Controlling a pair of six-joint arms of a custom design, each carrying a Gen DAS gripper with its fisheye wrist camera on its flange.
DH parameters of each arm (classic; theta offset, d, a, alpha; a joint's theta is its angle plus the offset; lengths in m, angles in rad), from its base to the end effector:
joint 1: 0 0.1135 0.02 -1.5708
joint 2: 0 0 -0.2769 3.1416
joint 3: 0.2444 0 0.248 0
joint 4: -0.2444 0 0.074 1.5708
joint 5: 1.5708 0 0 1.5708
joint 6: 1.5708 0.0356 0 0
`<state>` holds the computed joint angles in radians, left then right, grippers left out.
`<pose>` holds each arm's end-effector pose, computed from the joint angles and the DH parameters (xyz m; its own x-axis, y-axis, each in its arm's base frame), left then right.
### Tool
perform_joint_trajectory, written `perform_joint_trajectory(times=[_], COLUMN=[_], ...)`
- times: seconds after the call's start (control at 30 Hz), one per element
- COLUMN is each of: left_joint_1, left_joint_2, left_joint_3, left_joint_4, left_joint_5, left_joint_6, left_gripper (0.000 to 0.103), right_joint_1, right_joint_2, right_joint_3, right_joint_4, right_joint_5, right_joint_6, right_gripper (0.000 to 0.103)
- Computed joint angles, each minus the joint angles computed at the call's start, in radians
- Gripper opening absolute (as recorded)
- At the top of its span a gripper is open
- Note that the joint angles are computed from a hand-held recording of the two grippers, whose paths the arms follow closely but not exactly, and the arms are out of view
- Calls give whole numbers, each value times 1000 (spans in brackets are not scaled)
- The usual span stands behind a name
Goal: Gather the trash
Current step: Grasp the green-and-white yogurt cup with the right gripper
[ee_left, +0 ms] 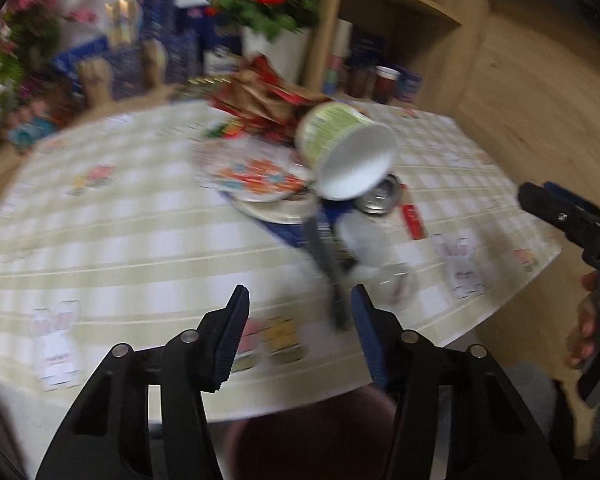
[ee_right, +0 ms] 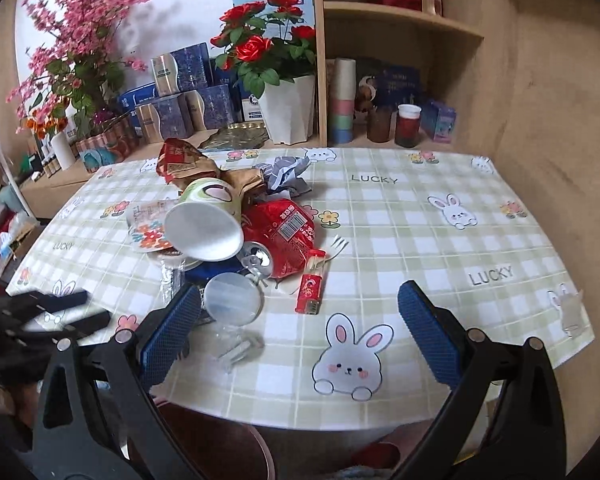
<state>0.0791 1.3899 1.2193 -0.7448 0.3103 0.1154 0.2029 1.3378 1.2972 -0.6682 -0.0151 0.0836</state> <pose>0.2832 0.0115 0.3186 -0.7724 0.0488 -0.6333 0.2006 0.9648 -0.1703 0.2762 0.0574 0.3618 -0.6531 -0.0491 -0.7557 -0.1587 0.9846 0.0732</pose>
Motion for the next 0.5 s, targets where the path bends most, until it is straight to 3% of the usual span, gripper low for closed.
perform_joint_trajectory(times=[0.1, 0.33, 0.37, 0.4, 0.5], left_joint_1=[-38, -68, -75, -82, -70], left_joint_2=[96, 231, 238, 245, 216], left_joint_3=[24, 46, 43, 41, 18], left_joint_4=[30, 71, 81, 88, 96], left_joint_5=[19, 58, 52, 43, 53], left_joint_6=[-50, -114, -119, -119, -104], left_gripper=[45, 44, 40, 22, 8], right_joint_1=[-31, -31, -30, -29, -18], right_joint_2=[43, 105, 112, 117, 137], right_joint_3=[15, 40, 42, 43, 58], right_joint_4=[17, 40, 45, 49, 55], right_joint_5=[-68, -86, -89, -90, -93], right_joint_6=[3, -26, -25, -25, -23], right_gripper=[97, 97, 97, 97, 97])
